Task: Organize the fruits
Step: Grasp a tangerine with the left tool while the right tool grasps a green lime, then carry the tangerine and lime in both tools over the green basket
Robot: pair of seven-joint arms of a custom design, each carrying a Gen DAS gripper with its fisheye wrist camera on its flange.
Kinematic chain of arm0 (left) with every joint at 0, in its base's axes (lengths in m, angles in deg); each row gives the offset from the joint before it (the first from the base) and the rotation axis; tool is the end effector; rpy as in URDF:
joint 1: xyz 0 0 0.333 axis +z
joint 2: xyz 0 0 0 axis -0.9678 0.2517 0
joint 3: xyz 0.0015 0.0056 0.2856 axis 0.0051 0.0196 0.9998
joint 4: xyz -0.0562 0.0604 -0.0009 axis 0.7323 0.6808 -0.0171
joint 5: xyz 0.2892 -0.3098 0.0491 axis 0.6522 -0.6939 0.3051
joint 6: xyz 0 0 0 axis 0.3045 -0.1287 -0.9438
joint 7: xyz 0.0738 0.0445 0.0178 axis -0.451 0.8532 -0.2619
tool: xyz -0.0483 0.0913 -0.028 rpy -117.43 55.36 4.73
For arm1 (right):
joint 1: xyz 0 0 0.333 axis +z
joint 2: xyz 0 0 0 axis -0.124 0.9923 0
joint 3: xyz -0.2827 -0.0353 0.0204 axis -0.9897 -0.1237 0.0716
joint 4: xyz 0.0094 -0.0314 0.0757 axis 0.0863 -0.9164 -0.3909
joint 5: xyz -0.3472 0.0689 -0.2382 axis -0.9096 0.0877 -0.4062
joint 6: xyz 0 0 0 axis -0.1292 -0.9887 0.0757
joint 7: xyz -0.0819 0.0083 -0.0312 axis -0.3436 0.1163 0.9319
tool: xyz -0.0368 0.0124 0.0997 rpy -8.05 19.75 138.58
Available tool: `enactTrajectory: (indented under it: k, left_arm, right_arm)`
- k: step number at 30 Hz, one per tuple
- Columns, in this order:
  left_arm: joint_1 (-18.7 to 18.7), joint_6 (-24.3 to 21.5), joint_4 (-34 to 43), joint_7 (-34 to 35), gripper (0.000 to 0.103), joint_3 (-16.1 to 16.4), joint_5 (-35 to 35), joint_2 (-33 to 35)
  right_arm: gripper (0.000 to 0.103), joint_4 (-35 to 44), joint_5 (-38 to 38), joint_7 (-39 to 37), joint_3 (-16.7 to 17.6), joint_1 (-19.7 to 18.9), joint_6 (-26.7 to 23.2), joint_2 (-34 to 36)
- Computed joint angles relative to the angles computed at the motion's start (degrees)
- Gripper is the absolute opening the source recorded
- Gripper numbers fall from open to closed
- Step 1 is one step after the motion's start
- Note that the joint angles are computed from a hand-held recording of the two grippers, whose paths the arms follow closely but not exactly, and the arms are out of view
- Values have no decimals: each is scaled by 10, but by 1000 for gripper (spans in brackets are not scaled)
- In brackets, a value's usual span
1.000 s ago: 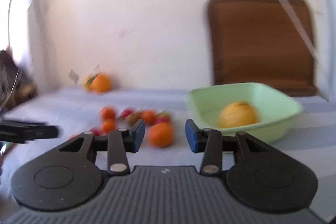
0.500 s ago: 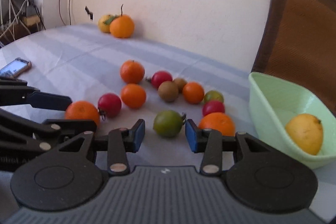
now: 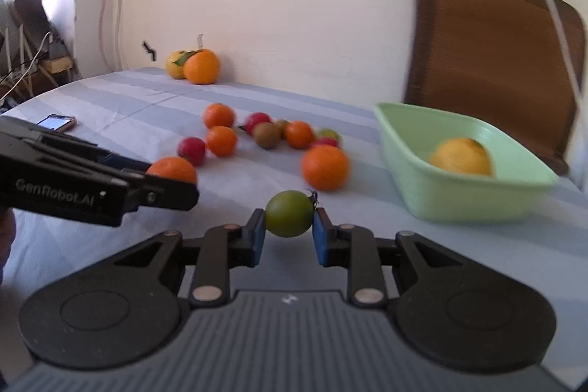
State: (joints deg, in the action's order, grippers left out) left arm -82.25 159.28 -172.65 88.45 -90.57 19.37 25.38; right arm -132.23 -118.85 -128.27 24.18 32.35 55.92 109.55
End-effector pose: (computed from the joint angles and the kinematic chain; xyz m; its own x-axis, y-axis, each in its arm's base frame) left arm 0.6052 -0.3609 0.3599 -0.7002 -0.6880 0.1908 -0.4963 0.2770 -0.8228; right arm 0.5233 0.4540 0.3077 -0.0163 -0.9983 0.0553 -0.4759 -0.0409 -0.8785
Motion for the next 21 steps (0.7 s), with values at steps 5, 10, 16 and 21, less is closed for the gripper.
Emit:
enactTrajectory:
  k: [5,10,16,21]
  left_arm:
    - [-63,-9,20,-84,38,47,92,13]
    - [-148,29,22,-213,38,126,208,23]
    - [-183,98,-4,-264,41,153,271,23]
    - [-186,104,-8,-305,48,162,303,23]
  right_arm:
    - [30,-76,3,52,14,4,-58,-57]
    - [30,-98,20,64,33,-9,-87,-67]
    - [33,-93,32,43,35,-17,-71,-62]
    - [43,-101,24,63,35,-20,-66,-67]
